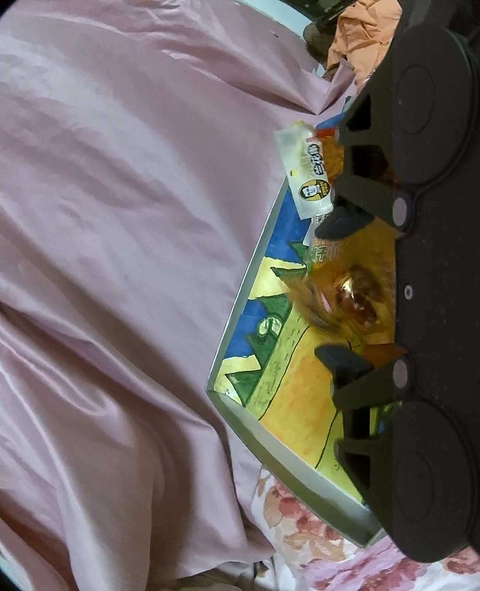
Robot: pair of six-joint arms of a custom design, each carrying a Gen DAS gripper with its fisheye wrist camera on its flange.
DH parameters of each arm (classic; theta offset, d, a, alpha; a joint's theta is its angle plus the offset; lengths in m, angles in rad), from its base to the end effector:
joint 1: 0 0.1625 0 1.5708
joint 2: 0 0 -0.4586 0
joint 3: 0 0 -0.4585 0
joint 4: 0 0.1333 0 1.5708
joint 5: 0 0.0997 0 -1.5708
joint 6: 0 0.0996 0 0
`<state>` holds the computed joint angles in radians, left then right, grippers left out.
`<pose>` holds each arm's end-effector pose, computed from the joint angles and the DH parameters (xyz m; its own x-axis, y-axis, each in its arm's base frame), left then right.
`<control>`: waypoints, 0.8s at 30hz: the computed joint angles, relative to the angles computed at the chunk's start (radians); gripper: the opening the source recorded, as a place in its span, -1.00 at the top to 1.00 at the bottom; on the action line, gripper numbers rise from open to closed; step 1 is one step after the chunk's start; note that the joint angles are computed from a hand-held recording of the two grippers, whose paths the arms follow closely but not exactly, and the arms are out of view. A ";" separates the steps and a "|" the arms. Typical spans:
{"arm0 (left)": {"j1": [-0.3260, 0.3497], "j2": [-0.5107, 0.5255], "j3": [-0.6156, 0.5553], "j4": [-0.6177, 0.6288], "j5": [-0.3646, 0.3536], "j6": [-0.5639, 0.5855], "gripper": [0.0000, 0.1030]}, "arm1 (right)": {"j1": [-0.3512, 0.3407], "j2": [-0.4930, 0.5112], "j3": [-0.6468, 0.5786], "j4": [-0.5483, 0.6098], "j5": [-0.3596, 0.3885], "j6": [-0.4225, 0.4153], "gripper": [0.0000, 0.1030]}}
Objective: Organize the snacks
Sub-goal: 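Lower the yellow bag into the tray with the left tool while the right tool drops the red pack there, then move both tools back toward the green-label cake and brown meat packet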
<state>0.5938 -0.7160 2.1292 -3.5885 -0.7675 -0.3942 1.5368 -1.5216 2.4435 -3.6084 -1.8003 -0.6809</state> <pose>-0.3323 -0.4716 0.0105 -0.9336 0.1432 -0.3284 0.3502 0.5582 -0.7522 0.0959 -0.4341 0.3022 -0.7602 -0.0921 0.6431 -0.5967 0.4907 -0.6350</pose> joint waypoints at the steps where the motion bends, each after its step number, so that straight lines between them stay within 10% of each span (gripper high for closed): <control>1: -0.002 0.000 0.000 -0.001 0.008 -0.005 -0.58 | 0.000 0.001 0.003 -0.009 -0.006 -0.013 0.21; 7: -0.022 -0.016 0.011 0.018 0.049 -0.053 -0.94 | 0.042 0.026 0.019 -0.154 -0.068 -0.145 -0.64; 15: -0.111 -0.087 0.095 0.057 0.142 -0.140 -0.99 | 0.076 -0.059 0.103 -0.294 -0.047 -0.276 -1.00; 24: -0.286 -0.176 0.252 0.202 0.293 -0.333 -0.99 | 0.072 -0.334 0.266 -0.193 0.021 -0.304 -1.00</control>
<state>0.3078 -0.8923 2.3810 -3.3864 -0.4741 -0.7270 1.6084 -1.8556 2.7094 -3.8011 -1.7792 -0.9848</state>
